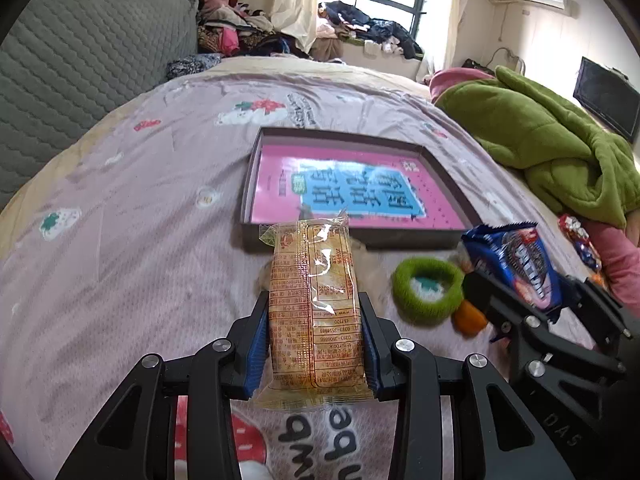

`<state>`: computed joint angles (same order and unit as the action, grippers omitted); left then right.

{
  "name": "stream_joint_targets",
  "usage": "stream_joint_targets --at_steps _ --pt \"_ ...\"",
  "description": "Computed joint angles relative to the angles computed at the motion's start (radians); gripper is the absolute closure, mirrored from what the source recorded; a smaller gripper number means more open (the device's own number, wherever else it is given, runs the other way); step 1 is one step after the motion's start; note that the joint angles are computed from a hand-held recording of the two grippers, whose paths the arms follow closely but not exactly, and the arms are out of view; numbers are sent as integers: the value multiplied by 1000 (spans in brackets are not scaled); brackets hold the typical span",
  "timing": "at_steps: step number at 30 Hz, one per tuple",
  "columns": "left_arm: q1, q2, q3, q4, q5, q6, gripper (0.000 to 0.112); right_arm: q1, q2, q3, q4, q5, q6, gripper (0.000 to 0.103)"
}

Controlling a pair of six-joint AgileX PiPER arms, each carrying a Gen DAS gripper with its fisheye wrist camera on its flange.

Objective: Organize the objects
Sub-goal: 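Carry the bread snack with the left tool while the right tool carries the cookie pack to the tray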

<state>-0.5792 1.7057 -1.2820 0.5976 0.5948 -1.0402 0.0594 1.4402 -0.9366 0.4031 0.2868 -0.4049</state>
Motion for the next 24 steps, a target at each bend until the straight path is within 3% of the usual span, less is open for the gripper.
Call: stream_joint_targets --at_steps 12,24 --pt "34 75 -126 -64 21 79 72 -62 99 -136 82 63 -105 46" --pt "105 243 -372 -216 89 249 72 -62 274 -382 -108 161 57 46"
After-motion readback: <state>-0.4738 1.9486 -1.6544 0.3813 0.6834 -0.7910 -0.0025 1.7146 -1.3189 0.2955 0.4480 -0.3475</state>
